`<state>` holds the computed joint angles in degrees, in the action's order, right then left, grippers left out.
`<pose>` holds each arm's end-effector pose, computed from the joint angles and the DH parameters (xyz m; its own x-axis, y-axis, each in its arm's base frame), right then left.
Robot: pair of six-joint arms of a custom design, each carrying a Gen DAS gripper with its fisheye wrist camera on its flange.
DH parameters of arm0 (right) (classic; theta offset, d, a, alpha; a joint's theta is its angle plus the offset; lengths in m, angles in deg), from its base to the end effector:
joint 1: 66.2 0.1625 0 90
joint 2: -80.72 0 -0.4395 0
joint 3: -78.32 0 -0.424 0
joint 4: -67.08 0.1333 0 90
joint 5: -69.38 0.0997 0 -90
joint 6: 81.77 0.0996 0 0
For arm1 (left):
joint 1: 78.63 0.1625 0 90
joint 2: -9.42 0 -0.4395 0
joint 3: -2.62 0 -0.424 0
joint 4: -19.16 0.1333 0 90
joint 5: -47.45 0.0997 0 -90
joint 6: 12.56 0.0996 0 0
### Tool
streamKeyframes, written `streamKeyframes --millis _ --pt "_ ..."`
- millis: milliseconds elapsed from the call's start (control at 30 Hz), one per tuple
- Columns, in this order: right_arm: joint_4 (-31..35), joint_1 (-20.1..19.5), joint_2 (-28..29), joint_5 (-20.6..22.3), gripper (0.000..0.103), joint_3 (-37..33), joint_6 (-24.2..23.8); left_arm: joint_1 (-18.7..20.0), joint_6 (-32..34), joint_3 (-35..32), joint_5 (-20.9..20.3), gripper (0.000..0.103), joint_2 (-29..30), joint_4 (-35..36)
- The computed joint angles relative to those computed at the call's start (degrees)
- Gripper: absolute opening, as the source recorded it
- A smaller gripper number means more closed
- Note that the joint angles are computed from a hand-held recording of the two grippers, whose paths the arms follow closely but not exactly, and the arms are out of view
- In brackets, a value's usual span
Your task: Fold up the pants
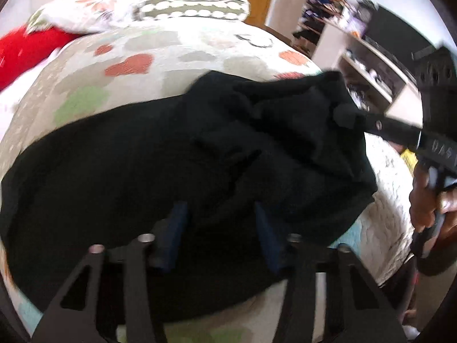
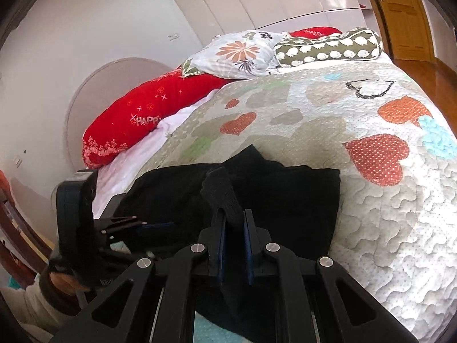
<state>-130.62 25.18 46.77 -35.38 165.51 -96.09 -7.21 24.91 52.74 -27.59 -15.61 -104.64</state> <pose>0.1261 -0.7518 0.0934 -0.9381 0.0345 0.3448 -0.2539 0.6085 -0.7518 -0.1346 -0.8993 0.0886 -0.5451 0.7849 -0.2946 0.8146 0.5789 0.0350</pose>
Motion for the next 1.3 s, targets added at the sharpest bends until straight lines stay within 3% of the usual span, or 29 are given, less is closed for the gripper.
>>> streamKeyframes --millis 233,367,467,533,633,867,933,1100,1200,1300 --pt "6.45 1.26 2.38 -0.42 0.01 -2.5 -4.34 1.19 -1.89 2.89 0.2 0.034 -3.35 -2.92" --pt "12.05 2.33 5.65 -5.65 0.011 -6.0 -8.06 0.9 -2.2 4.28 -0.87 0.036 -4.23 -4.8" --pt "11.71 2.6 6.0 -6.74 0.019 -5.77 -9.24 0.48 -1.37 5.39 -1.3 0.051 -4.6 -6.24" --pt "12.53 2.25 4.13 -4.37 0.04 -3.85 -7.73 0.21 -1.05 5.68 -1.55 0.057 -4.65 -6.55" --pt "8.54 2.35 1.73 -4.06 0.055 -0.46 -6.91 -0.06 -1.34 5.57 -3.48 0.062 -4.71 -6.37" --pt "3.88 1.99 1.47 -12.99 0.053 -2.37 -1.86 -1.23 -2.9 3.93 -6.6 0.067 -3.1 -6.13" --pt "4.65 1.79 2.27 -13.72 0.04 -4.61 -2.55 -1.48 -3.4 3.57 -6.03 0.067 -2.26 -5.76" --pt "10.98 2.12 7.67 -18.01 0.039 -14.68 -6.47 -1.57 -7.13 2.13 -0.05 0.067 0.34 -5.25" --pt "14.85 1.74 10.96 -20.77 0.04 -19.8 -6.36 -0.69 -9.35 0.74 -1.17 0.067 1.18 -3.97" --pt "13.39 1.76 10.94 -21.03 0.04 -19.16 -7.16 -0.77 -8.65 1.9 -0.98 0.067 0.81 -5.56"
